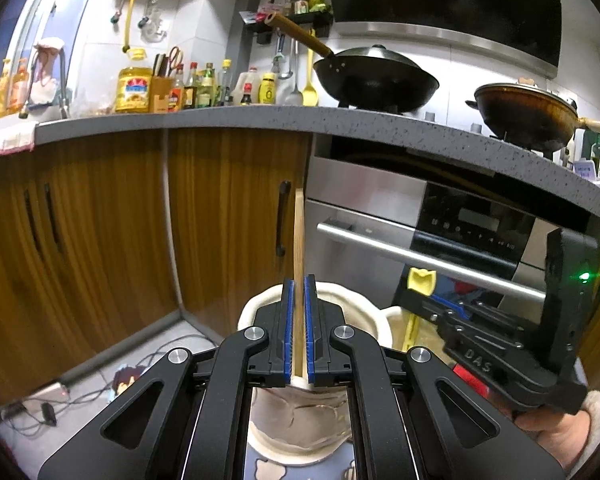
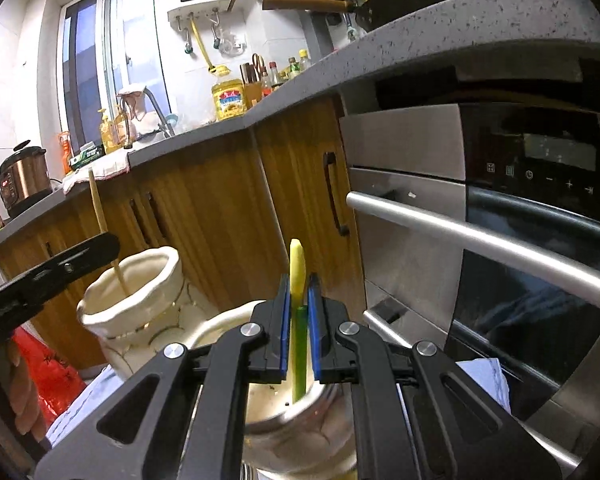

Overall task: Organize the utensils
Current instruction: 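Lower chopstick into tall cup with left tool while right tool drops spoon in small cup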

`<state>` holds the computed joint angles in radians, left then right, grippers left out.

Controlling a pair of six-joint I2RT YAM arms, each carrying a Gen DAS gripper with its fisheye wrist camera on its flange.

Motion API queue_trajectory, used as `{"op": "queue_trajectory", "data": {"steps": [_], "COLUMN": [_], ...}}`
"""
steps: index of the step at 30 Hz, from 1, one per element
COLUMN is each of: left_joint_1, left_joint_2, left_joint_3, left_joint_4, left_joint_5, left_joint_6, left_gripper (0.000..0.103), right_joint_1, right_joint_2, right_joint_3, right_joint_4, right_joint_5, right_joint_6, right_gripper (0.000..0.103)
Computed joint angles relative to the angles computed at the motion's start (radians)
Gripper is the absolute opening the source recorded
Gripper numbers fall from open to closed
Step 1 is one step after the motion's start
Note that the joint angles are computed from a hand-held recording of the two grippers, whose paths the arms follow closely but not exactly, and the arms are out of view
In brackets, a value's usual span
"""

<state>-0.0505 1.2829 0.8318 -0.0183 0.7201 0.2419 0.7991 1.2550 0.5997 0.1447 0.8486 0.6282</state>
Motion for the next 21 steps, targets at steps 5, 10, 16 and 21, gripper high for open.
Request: {"op": "queue_trajectory", "data": {"steps": [5,10,16,21], "left_joint_1": [-0.008,-0.009,-0.006,0.008], "left_joint_2": [0.003,0.005,0.005,-0.008], "left_joint_3": [-0.002,-0.004,-0.01,-0.027], "left_joint_4": [-0.008,-0.011,0.013,0.04], "left_joint_5": [-0.012,-0.018,-0.014,-0.011], "left_joint_6": [0.007,0.012,-0.005,-0.015], "left_gripper": [0.006,0.007,0.013,0.039], "right_joint_1": [0.017,0.012,0.023,0.04], "right_joint_2": [-0.018,-0.021,-0.035,-0.08], "right_joint_3": [0.002,0.009,0.002,-0.013], "right_joint_4": [-0.034,-0.046,-0.036,-0.047], "right_joint_5": [0.011,0.006,0.028,0.043], "right_joint_6": [0.011,0.02,0.016,0.039], "right_gripper": [0.008,0.01,0.034,0.07]}}
